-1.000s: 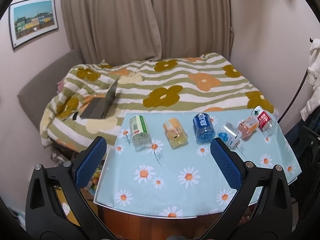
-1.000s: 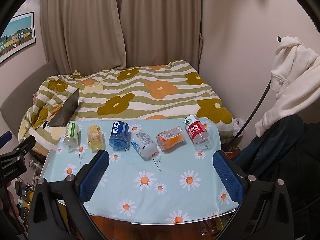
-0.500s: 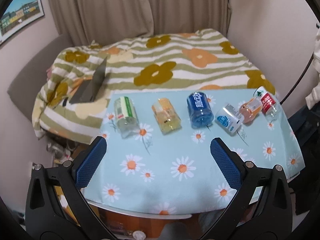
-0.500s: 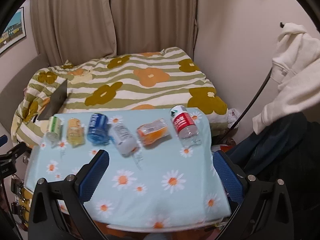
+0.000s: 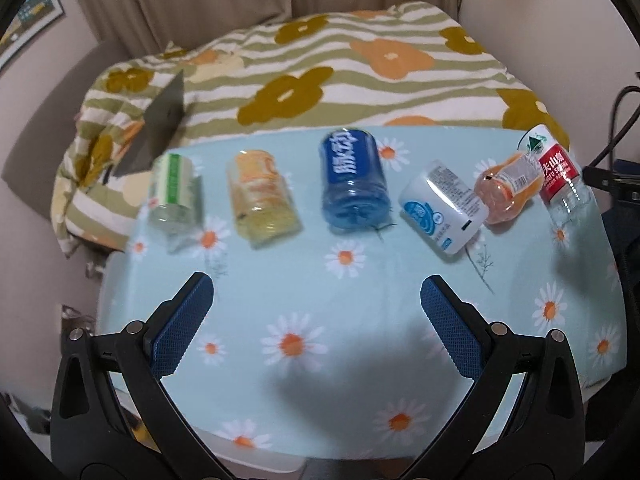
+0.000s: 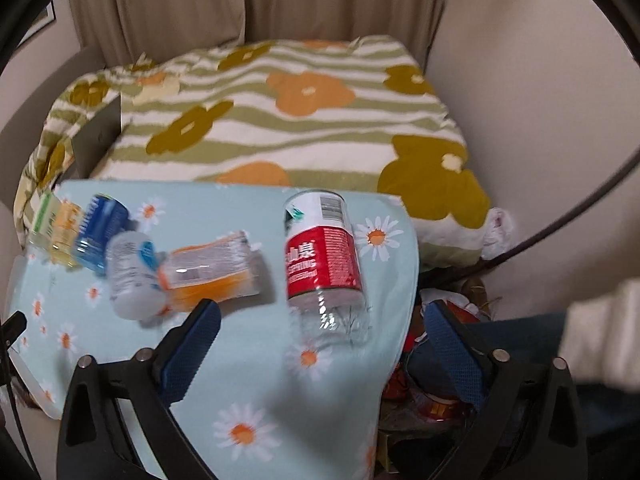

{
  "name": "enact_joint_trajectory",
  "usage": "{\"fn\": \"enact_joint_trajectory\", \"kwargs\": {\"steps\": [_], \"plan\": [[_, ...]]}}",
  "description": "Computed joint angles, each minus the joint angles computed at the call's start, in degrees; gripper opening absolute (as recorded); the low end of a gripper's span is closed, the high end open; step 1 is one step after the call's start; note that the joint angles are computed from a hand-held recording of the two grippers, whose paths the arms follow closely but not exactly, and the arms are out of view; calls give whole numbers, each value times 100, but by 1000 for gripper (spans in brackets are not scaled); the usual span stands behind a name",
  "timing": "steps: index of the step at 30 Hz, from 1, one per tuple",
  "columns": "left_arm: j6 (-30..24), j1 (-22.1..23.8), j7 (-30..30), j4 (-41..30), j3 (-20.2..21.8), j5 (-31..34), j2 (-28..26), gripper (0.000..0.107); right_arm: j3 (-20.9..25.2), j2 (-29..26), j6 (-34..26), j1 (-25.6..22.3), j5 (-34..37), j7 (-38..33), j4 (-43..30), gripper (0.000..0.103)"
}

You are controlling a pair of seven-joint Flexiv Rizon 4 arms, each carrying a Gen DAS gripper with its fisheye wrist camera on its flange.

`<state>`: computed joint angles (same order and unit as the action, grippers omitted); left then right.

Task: Flip cup upright
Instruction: 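Reach the right gripper to the red-labelled bottle and grasp it, then lift the red-labelled bottle with the right gripper and set it down upright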

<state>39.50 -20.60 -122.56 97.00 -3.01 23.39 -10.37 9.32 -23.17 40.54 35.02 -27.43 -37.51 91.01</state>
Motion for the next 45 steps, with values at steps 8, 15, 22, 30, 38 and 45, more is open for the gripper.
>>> {"fn": "enact_joint_trajectory", "kwargs": {"steps": [8, 15, 22, 30, 38, 45], "plan": [[-156, -93, -126, -258, 25, -88, -412, 103, 105, -554, -12, -272, 703, -1071, -491, 90], [-57, -162, -231, -275, 110, -70, -483, 103, 91, -821, -213, -296, 1054, -1515, -782, 74], [-41, -163, -183, -220, 129, -73, -447, 103, 53, -795, -260, -250, 1185, -1526, -765, 57], [-143, -100, -42, -6, 131, 34, -158, 103, 12, -395, -244, -41, 882, -983, -536, 56], [477, 208, 452, 755, 70, -185, 506, 103, 218, -61, -335, 399, 660, -125, -459, 56], [985, 551, 1283, 1607, 53, -695, 1077, 103, 360, -302, -362, 900, 632, 563, -700, 56]]}}
